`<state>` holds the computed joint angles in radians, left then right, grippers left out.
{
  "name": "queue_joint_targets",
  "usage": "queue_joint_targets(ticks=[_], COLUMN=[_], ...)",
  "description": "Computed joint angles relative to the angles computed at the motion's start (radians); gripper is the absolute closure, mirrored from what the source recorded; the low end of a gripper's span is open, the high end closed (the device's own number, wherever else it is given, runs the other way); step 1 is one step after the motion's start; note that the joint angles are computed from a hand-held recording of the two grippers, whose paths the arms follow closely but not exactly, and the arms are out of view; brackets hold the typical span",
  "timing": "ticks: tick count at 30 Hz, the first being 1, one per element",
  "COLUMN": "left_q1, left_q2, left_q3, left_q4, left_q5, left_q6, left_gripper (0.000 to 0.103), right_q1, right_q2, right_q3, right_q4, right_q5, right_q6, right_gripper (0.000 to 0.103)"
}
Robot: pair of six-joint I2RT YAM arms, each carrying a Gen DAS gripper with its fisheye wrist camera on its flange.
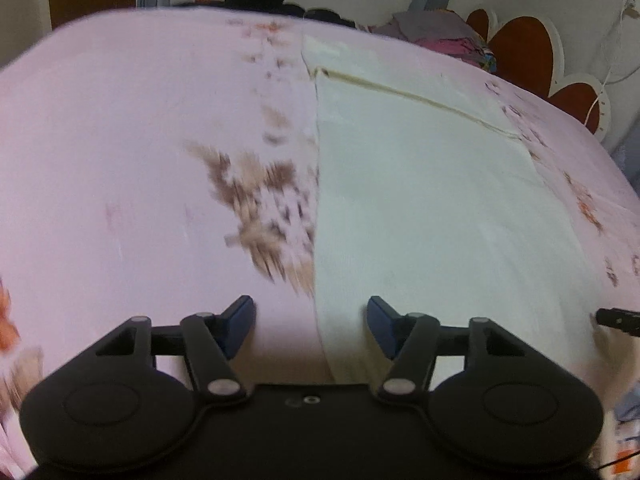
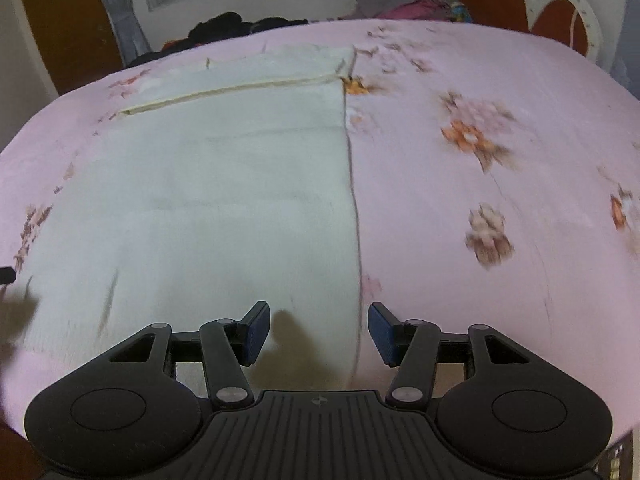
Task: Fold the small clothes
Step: 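Lower both grippers to the sweater hem and grasp it, then lift the hem with both grippers and fold it over toward the collar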
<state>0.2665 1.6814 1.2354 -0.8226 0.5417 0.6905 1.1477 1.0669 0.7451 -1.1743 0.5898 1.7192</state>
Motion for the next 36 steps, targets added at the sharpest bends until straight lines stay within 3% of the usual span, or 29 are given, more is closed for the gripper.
queue_joint_targets(ticks=[7,9,11,12,13,14,16,18,24,29,33,36], left_q1=[0.034,0.03,0.028,0.025,0.02,0.016,0.01,0.008,-0.012,-0.058,-0.13,-0.187], left_q2=[-0.003,0.008,0.03,0.043,0.054,0.06,0.071,0.072,0.05,0.055,0.121,0.171], left_q3=[-0.035,-0.025,-0.01,0.001,0.007,0.007,0.014,0.019,0.068,0.161,0.294,0.378], left_q4=[-0.098,-0.126,-0.158,-0.172,-0.178,-0.179,-0.179,-0.179,-0.183,-0.149,-0.09,-0.012], left_q5=[0.03,0.041,0.049,0.053,0.056,0.058,0.068,0.079,0.156,0.229,0.252,0.239], left_q6=[0.084,0.094,0.097,0.094,0.092,0.087,0.084,0.079,0.066,-0.035,-0.189,-0.309], left_gripper=[0.05,0.056,0.071,0.075,0.082,0.086,0.09,0.091,0.092,0.092,0.093,0.093], right_q1=[0.155,0.177,0.186,0.186,0.184,0.184,0.179,0.179,0.189,0.076,-0.136,-0.351], right_q2=[0.052,0.067,0.07,0.067,0.058,0.059,0.064,0.052,0.019,-0.042,-0.13,-0.177], right_q3=[0.01,0.016,0.019,0.017,0.012,0.012,0.015,0.012,0.067,0.126,0.134,0.124], right_q4=[-0.035,-0.034,-0.028,-0.02,-0.007,-0.002,0.002,0.003,-0.072,-0.082,0.054,0.221], right_q5=[-0.023,-0.019,-0.018,-0.018,-0.019,-0.018,-0.017,-0.012,0.076,0.176,0.185,0.127], right_q6=[0.225,0.262,0.276,0.276,0.272,0.275,0.269,0.275,0.286,0.112,-0.19,-0.465], right_gripper=[0.049,0.049,0.05,0.057,0.079,0.084,0.085,0.096,0.099,0.099,0.099,0.099])
